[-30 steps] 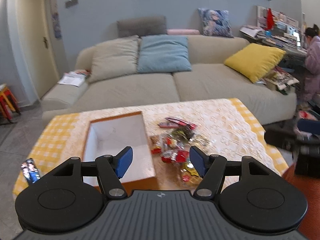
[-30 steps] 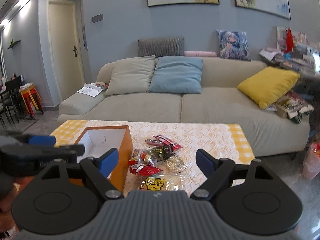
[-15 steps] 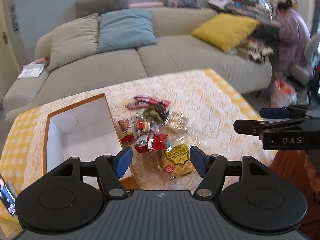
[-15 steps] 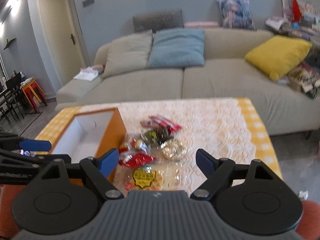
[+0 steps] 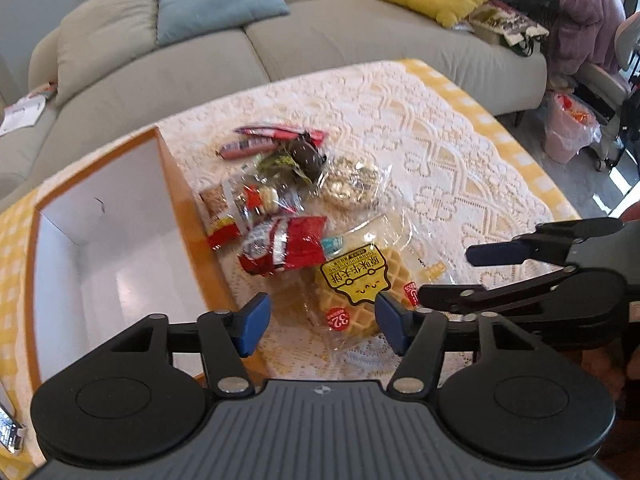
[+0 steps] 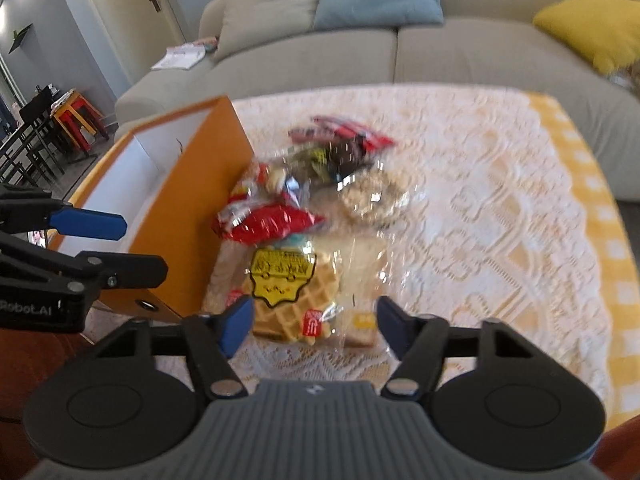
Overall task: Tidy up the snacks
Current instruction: 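Reach down and grasp the clear bag of yellow puffs with the left tool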
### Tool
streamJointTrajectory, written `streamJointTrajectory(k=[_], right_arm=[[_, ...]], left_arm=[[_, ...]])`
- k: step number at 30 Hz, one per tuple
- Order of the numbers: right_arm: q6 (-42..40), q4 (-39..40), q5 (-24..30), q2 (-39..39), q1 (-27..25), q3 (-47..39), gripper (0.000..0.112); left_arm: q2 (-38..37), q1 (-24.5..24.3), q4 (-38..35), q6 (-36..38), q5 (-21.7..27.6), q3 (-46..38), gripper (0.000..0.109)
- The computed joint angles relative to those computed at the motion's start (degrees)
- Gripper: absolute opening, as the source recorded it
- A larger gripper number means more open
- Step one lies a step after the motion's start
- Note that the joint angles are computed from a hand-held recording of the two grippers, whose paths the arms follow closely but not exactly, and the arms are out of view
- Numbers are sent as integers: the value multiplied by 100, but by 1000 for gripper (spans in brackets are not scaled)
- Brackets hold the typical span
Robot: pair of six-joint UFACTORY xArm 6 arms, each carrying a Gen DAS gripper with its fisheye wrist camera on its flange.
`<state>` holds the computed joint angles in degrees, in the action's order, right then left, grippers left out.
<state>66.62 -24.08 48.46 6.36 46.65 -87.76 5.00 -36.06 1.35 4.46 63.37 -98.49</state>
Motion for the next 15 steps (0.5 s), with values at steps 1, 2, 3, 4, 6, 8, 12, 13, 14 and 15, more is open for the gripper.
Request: streamJointTrajectory(k=[1, 2, 3, 4, 6, 8, 12, 13, 14, 15], right_arm=[[-10, 93, -120, 7, -52, 80, 63], [-54, 168, -232, 50, -110, 113, 63], [-91, 227, -308, 74, -154, 144, 63], [-121, 274, -395, 102, -201, 173, 63], [-208, 420, -615, 116, -296, 274, 59], [-289, 600, -751, 113, -379, 372, 56], [-252, 780, -916, 53, -487, 583, 56], [-233, 770, -947, 27, -505, 636, 56], [-214, 771, -930, 25, -513, 642, 56], [-195, 771, -937, 20, -531, 663, 54]], left_arm=[[89, -11, 37, -26, 24, -71, 63], [191, -26, 68, -59, 58, -160, 59], [291, -27, 30, -63, 123, -268, 54], [401, -26, -3, -92, 145, -363, 47], [684, -8, -220, -74, 351, -690, 38], [966, -21, -308, -153, 568, -1026, 37], [1382, -50, -312, -341, 907, -1489, 38], [1467, -57, -266, -418, 998, -1588, 38], [1532, -66, -193, -522, 1069, -1656, 39], [1612, -74, -123, -632, 1171, -1755, 42]])
